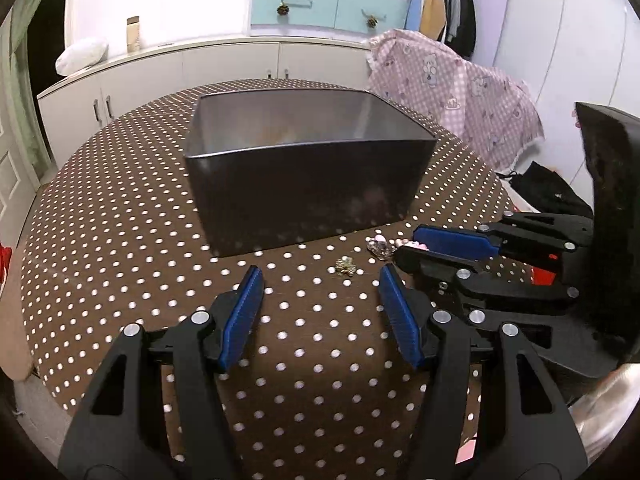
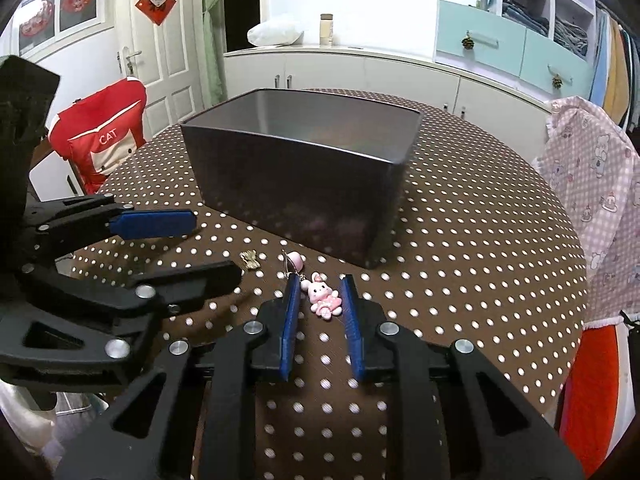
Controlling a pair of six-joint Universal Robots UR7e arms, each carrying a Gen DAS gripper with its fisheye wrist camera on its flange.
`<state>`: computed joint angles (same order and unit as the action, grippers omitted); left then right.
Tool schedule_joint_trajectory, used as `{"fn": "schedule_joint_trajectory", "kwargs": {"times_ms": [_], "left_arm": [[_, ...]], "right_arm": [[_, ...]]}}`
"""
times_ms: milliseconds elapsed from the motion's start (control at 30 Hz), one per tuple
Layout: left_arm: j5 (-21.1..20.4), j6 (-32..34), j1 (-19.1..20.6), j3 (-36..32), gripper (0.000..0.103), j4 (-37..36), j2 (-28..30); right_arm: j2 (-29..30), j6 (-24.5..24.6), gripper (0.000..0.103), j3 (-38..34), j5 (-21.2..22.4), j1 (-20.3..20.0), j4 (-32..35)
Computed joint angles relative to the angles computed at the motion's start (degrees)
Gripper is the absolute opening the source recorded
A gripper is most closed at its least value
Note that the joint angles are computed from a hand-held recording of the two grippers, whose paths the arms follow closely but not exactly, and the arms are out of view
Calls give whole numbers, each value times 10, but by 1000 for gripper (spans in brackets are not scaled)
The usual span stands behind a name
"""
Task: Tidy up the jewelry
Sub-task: 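Lower the left gripper onto the gold trinket while the right grasps the pink bunny charm, then lift the gold trinket and pink bunny charm into the gray box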
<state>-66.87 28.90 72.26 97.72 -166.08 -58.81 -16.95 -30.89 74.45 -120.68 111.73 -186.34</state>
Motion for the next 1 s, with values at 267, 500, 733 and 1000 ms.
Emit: {"fn": "schedule_joint_trajectory", "kwargs": {"times_ms": [267,500,733,1000], "left_arm": [[23,28,-10,-4,35,-13,19],[35,47,-10,0,21,-34,22],[28,53,-4,3,13,-47,17],[22,58,-3,15,13,-61,11]], "right_arm": [[-14,10,19,24,9,-7,-14],[-11,10,22,24,7,-6,-19],[-5,-8,19,24,3,-5,-37],[-12,7,18,30,5,-3,-30]]}}
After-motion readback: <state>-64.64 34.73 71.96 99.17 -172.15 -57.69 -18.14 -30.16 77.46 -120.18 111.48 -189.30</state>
